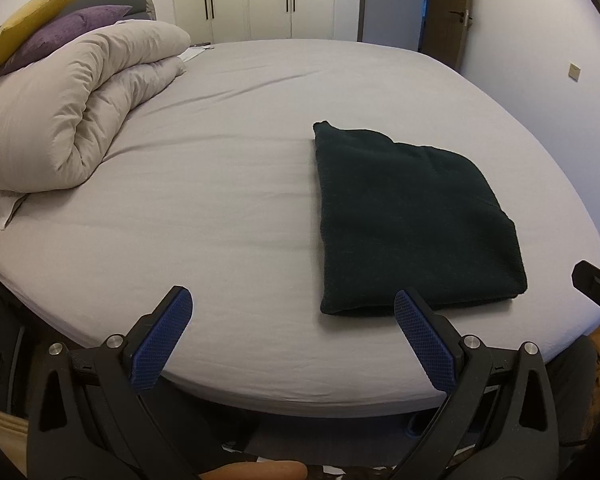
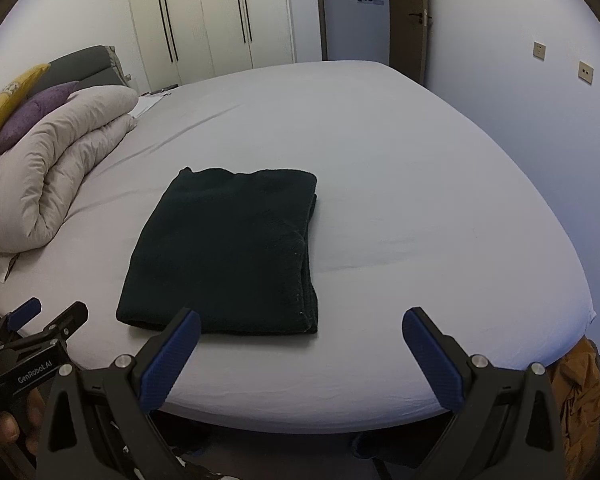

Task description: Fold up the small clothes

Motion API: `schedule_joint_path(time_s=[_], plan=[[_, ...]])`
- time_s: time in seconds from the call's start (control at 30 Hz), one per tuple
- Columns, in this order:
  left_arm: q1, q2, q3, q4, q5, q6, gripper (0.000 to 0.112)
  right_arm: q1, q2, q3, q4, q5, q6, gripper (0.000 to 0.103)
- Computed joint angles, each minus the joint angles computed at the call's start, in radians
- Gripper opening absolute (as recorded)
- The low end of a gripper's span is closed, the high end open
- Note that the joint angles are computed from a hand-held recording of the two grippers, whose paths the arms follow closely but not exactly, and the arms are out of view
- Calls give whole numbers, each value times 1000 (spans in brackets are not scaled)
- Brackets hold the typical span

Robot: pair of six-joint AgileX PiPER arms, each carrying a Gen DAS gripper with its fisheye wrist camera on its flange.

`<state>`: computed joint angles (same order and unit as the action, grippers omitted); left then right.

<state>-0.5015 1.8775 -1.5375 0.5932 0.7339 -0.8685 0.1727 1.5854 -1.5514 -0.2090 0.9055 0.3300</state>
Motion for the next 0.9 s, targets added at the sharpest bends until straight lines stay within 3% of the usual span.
schedule_joint_path(time_s=[0.9], plan=[[8,5,3,-9,-2,5,103,20,8,19,-14,-5,18,103]])
